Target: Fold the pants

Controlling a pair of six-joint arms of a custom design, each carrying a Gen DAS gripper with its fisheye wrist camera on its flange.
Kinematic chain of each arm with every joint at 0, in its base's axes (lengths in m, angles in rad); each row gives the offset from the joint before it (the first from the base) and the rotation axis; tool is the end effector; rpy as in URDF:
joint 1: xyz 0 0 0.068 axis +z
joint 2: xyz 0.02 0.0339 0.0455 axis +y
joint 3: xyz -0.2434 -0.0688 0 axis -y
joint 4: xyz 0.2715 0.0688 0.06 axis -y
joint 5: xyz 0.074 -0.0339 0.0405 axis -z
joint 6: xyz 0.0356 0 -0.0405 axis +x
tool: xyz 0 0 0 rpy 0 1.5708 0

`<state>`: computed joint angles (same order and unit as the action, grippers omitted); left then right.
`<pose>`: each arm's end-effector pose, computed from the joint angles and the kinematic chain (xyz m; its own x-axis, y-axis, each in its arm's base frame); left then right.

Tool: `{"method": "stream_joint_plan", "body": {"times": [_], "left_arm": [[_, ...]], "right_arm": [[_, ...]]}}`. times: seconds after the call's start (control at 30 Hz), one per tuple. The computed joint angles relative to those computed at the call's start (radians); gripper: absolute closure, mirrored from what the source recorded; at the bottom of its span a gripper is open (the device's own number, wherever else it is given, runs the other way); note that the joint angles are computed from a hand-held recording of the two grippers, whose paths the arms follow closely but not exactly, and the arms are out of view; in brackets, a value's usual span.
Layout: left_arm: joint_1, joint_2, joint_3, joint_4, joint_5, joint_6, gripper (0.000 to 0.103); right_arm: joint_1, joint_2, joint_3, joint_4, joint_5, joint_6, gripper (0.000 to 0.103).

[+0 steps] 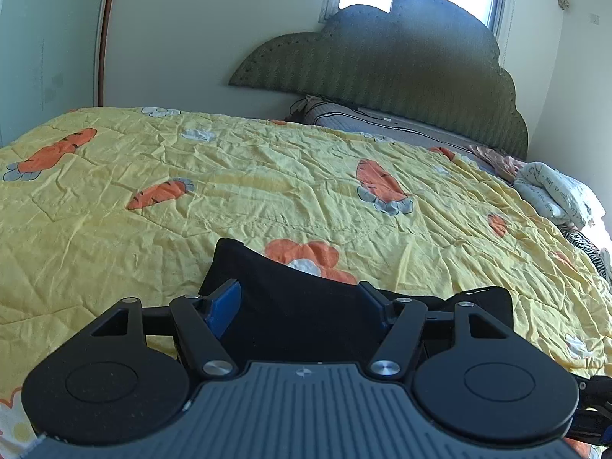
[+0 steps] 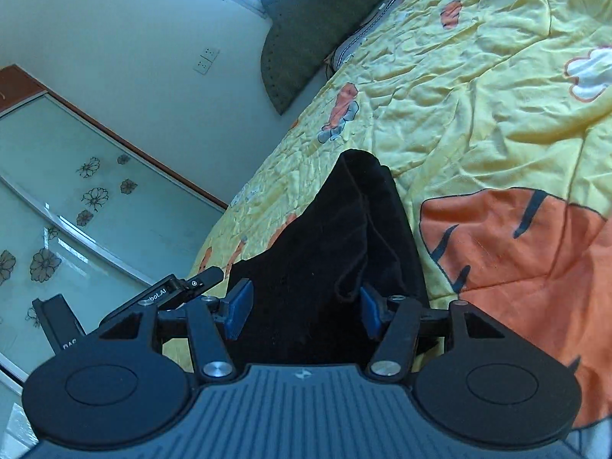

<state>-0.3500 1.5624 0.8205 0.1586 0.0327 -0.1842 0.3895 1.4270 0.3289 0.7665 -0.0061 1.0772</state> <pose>0.3285 -0.1211 0.1573 -0.5761 0.0154 -0.8172 0.2674 0.9484 -0.1706 0.2458 0.1011 0.1043 -0.4818 0.7542 -0.4462 0.0828 0.5461 0.8336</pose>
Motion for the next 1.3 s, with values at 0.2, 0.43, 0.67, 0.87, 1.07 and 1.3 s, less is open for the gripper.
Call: {"method": "stream_joint_plan", "body": {"times": [0.2,0.43,0.67,0.87,1.07,1.3], "left_arm": [[-0.019,0.108,0.122,-0.080,-0.036,0.010,0.030],[-0.033,0.160,0.156,-0.114,-0.110,0.059,0.023],[-0.039,0.088,0.068,-0.030,-0.155,0.087,0.022],[-0.068,0.127,0.102,-0.062,-0.191,0.094,0.021],[-0.041,0.067,0.034,-0.067,-0.180,0.119,0.021],[-0.075,0.050,-0.012,-0.074,-0.214,0.128,0.022]], "right_arm": [[-0.033,0.109,0.114,-0.069,0.006,-0.083,0.095],[-0.019,0.031,0.024,-0.092,0.044,-0.083,0.095],[0.031,-0.198,0.097,-0.428,0.314,-0.303,0.073],[-0.032,0.141,0.493,-0.625,0.044,-0.631,0.075],[-0.017,0.117,0.441,-0.568,0.135,-0.561,0.070],[0.079,0.058,0.342,-0.555,0.199,-0.554,0.059]]}}
